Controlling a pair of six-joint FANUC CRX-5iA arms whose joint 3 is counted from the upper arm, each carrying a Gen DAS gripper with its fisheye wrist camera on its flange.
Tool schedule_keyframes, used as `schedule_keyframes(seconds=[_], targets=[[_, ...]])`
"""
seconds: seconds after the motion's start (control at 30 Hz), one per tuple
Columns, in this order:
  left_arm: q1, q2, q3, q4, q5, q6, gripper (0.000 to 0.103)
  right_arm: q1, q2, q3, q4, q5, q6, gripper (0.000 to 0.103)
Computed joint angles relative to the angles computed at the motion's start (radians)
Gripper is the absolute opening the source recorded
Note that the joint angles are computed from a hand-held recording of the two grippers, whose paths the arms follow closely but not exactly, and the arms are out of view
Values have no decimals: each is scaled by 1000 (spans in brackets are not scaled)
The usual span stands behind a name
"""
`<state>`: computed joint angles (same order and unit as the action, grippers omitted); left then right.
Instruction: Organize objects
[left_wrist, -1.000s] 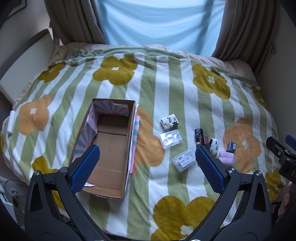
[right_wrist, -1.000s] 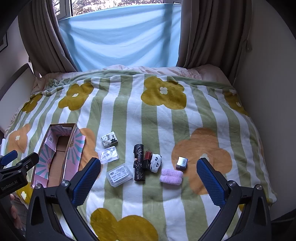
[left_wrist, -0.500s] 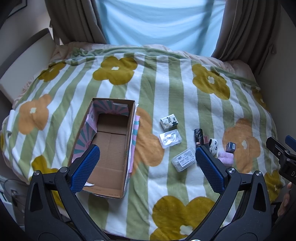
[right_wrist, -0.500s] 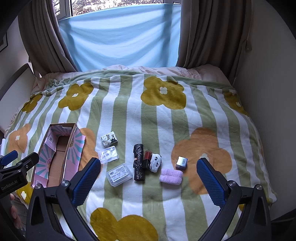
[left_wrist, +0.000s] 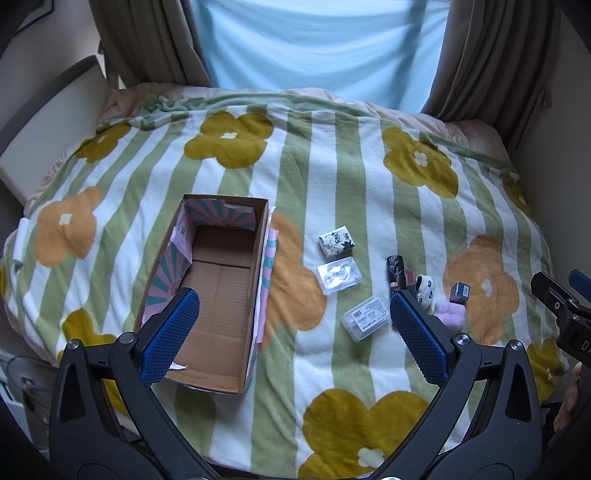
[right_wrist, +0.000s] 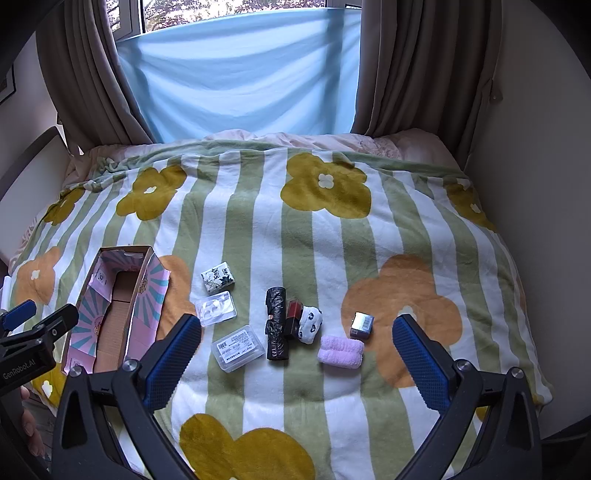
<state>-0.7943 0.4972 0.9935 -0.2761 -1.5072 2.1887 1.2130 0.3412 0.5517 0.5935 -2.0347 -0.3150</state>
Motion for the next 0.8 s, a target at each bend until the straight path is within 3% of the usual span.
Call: schedule_keyframes(seconds=[0.57, 0.8], targets=[[-15, 14, 12, 5, -1, 6, 102, 0, 7, 20, 18, -11, 12, 102], [-9, 39, 31, 49, -14, 10, 102, 21, -56, -63, 2, -6, -39, 102]])
